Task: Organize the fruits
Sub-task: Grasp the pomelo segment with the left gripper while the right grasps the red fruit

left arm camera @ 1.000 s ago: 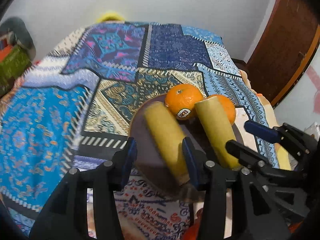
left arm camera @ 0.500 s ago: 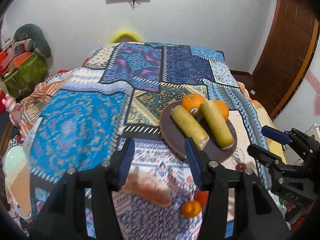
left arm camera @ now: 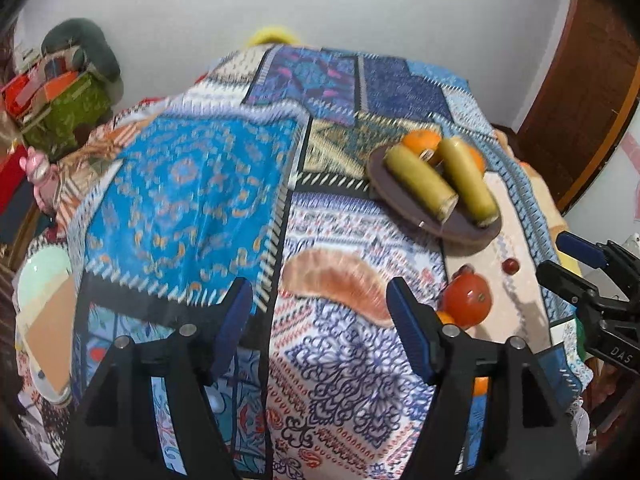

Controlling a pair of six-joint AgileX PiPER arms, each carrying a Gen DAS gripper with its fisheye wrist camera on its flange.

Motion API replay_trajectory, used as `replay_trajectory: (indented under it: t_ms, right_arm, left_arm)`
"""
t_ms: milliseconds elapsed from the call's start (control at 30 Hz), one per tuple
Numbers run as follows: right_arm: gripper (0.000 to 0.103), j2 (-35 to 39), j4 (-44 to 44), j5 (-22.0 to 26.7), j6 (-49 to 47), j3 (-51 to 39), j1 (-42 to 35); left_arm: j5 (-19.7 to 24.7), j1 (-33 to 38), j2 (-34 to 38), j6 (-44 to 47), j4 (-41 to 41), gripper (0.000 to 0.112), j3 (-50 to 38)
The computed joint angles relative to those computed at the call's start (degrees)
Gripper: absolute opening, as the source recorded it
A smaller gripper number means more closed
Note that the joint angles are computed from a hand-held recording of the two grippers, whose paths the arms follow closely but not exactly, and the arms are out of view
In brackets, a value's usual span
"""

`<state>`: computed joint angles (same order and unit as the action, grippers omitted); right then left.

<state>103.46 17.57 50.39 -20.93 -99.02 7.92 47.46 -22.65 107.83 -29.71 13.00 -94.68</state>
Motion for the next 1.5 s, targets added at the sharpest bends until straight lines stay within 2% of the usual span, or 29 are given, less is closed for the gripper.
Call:
replay_trajectory:
  t_ms: [233,600,667,767,867,900,1133,1233,1433,1500]
  right_arm:
    - [0.058,2.0,-2.95,-0.36,3.48,1.62,2.54]
    - [0.058,6.44,-4.57,-0.1,6.1,0.1,5.46]
    - [0.058,6.92,-4.14,0.05,5.92,0.05,5.31]
    - [0.058,7.52,-1.26,1.41,4.29,-0.54,4.18]
    - [0.046,8.06,2.48,3.84,1.57,-1.58,2.84]
    - [0.045,7.86,2.16,3.81,1.59,-1.43,2.91]
    - [0.043,6.44,3.75,3.59,-1.01,0.08,1.38]
    - [0.043,5.93,4.89,3.61,-1.79,0.15,-0.12]
    - [0.043,4.38,6.57,3.01,-3.83,1.16,-3.46]
    - [0.043,4.01,6.57,2.52,-4.03,1.56,-4.24]
  left_arm:
    - [-2.1,0.48,0.78,0.32,-0.58,0.069,3.46]
    - [-2.15,1.22,4.05,0.68,-3.02,0.069,2.53]
    - [-1.82,0.71,4.76,-0.89,-1.51,0.073,1.82]
    - [-0.88,0.13,6.45,-2.53,-0.28,0.082,-0.17]
    - [-0.14,0.1,7.73,-1.78,-1.75,0.084,-2.08]
    - [0.29,0.13,8.36,-1.06,-2.71,0.084,-3.1]
    - [4.0,0.84,13.79,1.26,-7.82,0.086,-10.97]
    - [3.45,1.94,15.93,2.87,-12.24,0.087,-13.14]
    - [7.33,0.5,21.47,0.88,-9.06,0.087,-22.1]
    - [7.37,0.15,22.36,1.5,-8.52,0.083,-23.61]
